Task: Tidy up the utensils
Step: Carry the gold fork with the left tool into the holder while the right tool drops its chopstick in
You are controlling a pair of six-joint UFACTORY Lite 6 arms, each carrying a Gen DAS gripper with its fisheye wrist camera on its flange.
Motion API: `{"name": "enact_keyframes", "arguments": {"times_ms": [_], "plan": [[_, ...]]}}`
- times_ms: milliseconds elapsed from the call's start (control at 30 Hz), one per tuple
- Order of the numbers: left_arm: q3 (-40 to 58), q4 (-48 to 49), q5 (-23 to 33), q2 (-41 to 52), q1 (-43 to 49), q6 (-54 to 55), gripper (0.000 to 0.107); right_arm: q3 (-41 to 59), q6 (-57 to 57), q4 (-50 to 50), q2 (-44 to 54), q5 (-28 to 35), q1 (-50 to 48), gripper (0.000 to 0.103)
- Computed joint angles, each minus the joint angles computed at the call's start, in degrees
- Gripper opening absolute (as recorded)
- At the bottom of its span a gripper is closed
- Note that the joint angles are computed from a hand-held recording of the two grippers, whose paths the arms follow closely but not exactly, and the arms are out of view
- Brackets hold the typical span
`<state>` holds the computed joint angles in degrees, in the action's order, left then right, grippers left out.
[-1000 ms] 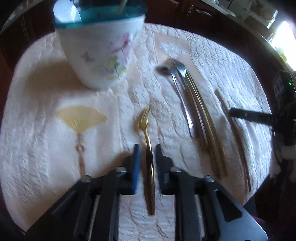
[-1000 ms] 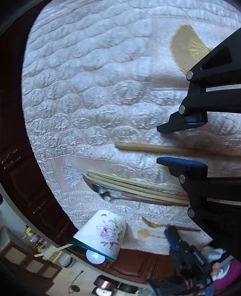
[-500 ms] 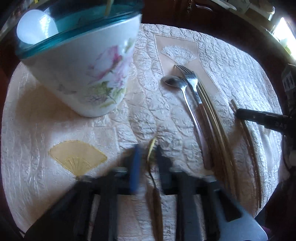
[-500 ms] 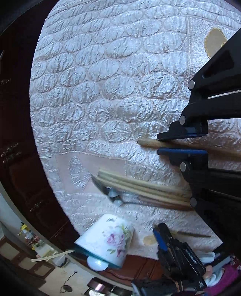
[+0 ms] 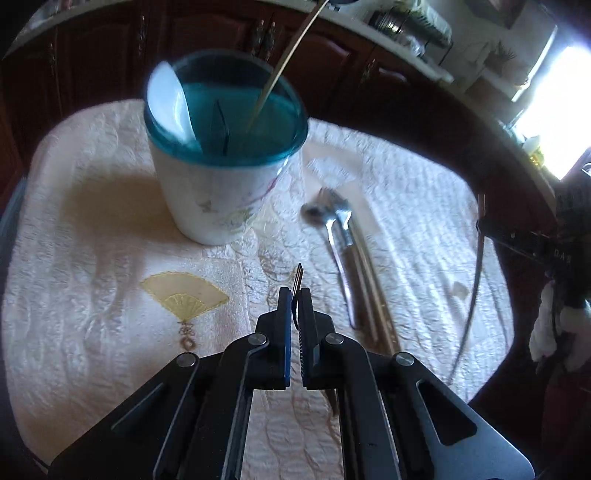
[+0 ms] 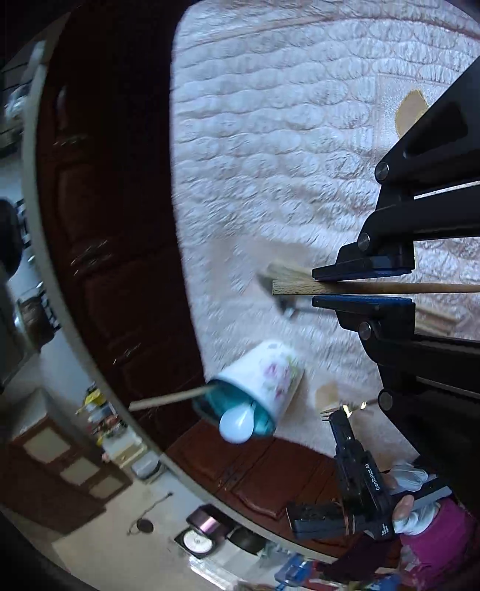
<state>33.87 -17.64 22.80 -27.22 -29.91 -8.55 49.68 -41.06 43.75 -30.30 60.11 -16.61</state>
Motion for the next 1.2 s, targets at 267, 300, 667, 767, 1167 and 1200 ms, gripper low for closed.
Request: {"name": "enact_keyframes", "arguments": {"times_ms": [267, 300, 667, 767, 1167, 1200], "plan": [[4.6, 5.7, 8.6, -10.5, 2.8, -3.9, 0.002, 10.9, 6.8, 0.1, 0.7, -0.4, 8.3, 0.007], [6.2, 5.4, 9.9, -11.1, 4.1, -2.9, 0.002, 12.8, 7.8, 0.0, 1.6, -1.0, 9.6, 0.007], [27.7, 5.5, 14.5, -1.2, 19.7, 6.0, 0.002, 47.6, 27.6, -13.8, 25.4, -13.5, 32.3, 0.007], [32.6, 10.1, 12.5, 4.3, 20.5, 2.9, 0.002, 57.4, 32.8, -19.4, 33.8, -15.2, 36.3, 0.007], [33.6, 31.8, 3.0, 19.3, 15.2, -14.8, 0.002, 61.2, 42.8, -32.0, 47.0, -25.5, 43.9, 0.007], [33.4, 32.4, 2.7, 19.9, 14.8, -15.4, 0.002, 59.2, 42.8, -32.3, 46.5, -26.4, 44.3, 0.007]]}}
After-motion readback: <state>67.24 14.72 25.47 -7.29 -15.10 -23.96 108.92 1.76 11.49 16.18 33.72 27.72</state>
